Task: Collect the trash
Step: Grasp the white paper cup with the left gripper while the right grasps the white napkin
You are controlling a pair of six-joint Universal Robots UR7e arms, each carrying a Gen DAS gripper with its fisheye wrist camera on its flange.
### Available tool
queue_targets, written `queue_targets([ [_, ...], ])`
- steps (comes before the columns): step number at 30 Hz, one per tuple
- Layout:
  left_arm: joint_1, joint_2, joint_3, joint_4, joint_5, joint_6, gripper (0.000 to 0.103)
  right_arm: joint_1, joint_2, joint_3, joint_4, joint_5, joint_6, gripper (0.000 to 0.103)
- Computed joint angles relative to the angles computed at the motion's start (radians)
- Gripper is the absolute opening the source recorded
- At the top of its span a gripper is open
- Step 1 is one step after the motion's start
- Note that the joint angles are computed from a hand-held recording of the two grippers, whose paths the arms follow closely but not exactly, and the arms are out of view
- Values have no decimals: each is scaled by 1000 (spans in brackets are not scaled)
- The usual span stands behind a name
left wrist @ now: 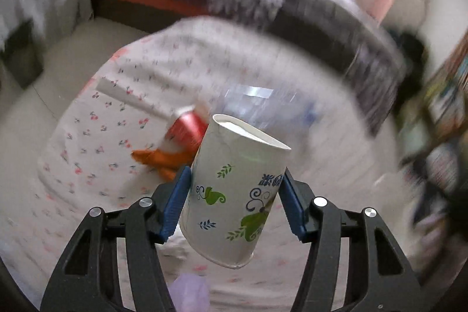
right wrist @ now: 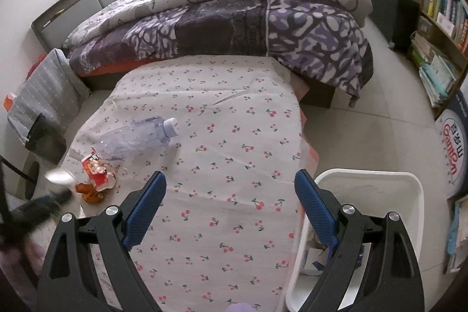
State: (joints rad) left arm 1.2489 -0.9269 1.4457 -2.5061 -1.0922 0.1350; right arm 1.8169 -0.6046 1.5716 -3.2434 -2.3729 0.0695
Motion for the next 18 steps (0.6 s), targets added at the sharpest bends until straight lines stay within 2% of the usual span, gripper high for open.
queue_targets([
  [1, 2, -11, 7, -13, -35, -22, 57, 2, 6, -5, 3, 4, -2, 87],
  [3, 14, -36, 20, -50, -167, -112, 57, 6, 16, -17, 19, 18, -1, 87],
  [4, 17, -47, 30, -69, -203, -145, 57, 7, 21, -22, 26, 25, -1, 87],
  [5, 15, -55, 40, -88, -209, -161, 57, 10, 28, -29, 32, 33, -1, 87],
  [10, -32, -105, 124, -250, -78, -106, 57, 28, 77, -74, 37, 73, -43, 87],
  [12, -41, -132, 150, -301, -43, -84, 57, 36, 109, -110, 76, 100, -64, 87],
  [18, -55, -189, 223, -479, 134, -23, 57, 71, 235, -243, 198, 185, -163, 87],
])
